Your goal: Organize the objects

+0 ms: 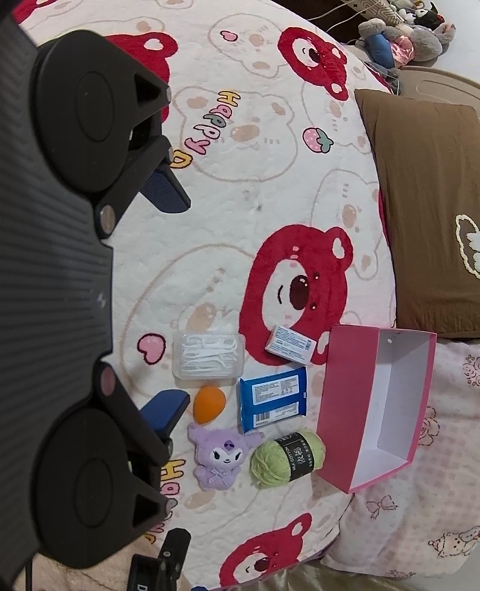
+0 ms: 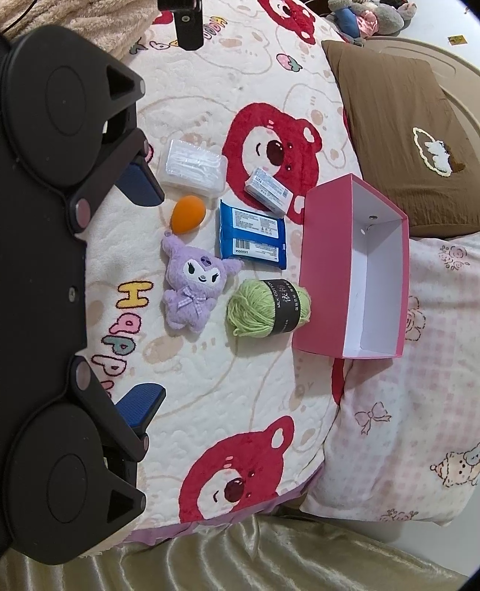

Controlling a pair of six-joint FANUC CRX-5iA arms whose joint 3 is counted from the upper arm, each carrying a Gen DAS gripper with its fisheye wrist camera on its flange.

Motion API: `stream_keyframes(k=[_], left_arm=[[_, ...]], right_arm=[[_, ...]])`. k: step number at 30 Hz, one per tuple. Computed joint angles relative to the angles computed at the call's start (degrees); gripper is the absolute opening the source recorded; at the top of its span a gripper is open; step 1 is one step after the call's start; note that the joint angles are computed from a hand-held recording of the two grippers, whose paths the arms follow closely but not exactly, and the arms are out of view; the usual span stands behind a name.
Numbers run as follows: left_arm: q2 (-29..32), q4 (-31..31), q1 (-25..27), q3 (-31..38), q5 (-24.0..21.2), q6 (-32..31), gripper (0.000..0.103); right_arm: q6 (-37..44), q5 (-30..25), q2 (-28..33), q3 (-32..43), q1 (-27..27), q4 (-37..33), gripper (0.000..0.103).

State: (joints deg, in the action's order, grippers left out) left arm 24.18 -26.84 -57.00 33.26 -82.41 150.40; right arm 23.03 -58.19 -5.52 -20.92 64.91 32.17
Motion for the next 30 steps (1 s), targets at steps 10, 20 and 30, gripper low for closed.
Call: stream_keyframes(k=[10, 20, 30], left_arm=[[0.2, 0.1, 0.0, -0.1, -0.3, 0.6, 0.103], [0.6, -0.4, -0.2, 0.5, -1.3, 2.2, 0.103], [0.9, -0.5, -0.6, 0.5, -1.5, 3.0, 0.103]], right_arm=[[0.0, 0.0, -0.1, -0.2, 0.1, 0.1, 0.103], [-0.4, -0.1, -0.2, -0.4, 0.4, 0.2, 0.103], [-0.7, -0.1, -0.5, -0.8, 0.6, 0.4, 0.103]])
